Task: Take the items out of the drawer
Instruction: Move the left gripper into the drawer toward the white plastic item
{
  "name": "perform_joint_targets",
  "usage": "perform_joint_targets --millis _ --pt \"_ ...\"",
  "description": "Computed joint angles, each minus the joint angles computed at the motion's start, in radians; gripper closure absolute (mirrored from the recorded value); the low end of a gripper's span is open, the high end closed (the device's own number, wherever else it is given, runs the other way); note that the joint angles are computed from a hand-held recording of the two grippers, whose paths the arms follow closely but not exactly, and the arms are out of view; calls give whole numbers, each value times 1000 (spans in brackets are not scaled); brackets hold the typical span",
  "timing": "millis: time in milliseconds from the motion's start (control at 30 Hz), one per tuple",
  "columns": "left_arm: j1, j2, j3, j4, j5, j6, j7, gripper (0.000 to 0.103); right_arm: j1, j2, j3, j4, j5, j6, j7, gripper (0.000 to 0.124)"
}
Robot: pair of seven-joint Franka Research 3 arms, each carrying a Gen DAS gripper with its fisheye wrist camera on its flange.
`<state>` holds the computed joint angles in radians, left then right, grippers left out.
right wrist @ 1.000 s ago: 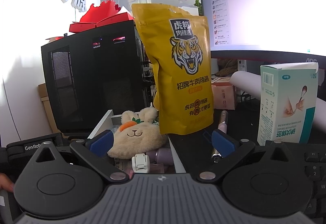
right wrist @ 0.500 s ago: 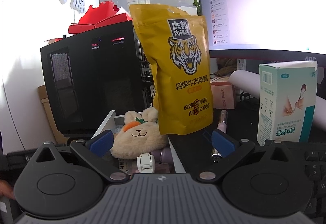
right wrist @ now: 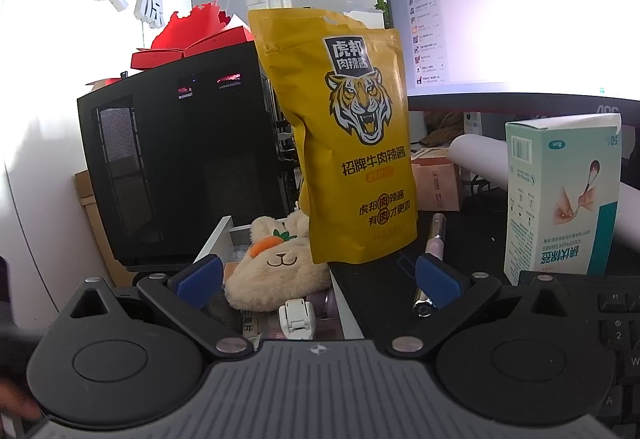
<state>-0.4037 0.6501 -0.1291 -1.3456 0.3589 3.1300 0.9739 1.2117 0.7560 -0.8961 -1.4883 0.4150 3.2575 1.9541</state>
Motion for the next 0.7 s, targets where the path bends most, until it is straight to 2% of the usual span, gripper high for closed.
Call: perform_joint_targets --millis 33,67,133,167,200,233,267,300,333,433,567,700 --pt "-55 -5 87 12 105 -16 -119 17 1 0 -1 0 1 0 1 21" --pt "-98 -11 157 5 139 4 -190 15 0 0 0 0 3 1 2 21" --pt "-156 -21 241 -34 28 63 -170 14 -3 -2 3 0 6 2 4 21" --pt "-214 -23 325 -41 21 61 -215 13 -6 -4 8 0 7 1 4 21" --pt "-268 -22 412 -38 85 48 -321 13 -9 -6 12 1 8 0 6 21" --pt "-319 -17 485 -41 78 40 -361 13 -9 -7 12 1 9 0 8 21" --pt "-342 -15 523 -37 104 22 -415 13 -10 -7 12 0 9 -1 11 21" --pt "-343 -15 526 -33 88 -1 -415 12 -9 -7 11 0 10 -1 14 21" --pt "-319 -17 494 -25 83 -27 -416 12 -9 -7 11 -1 10 -1 17 21" --pt "-208 -26 341 -5 45 -99 -384 12 -14 -9 15 1 7 -5 25 21" --pt "-122 -24 231 8 40 -133 -371 11 -16 -9 16 3 -5 -7 34 21" --pt "-78 -22 174 11 78 -130 -379 11 -17 -11 19 1 -15 -6 36 21"
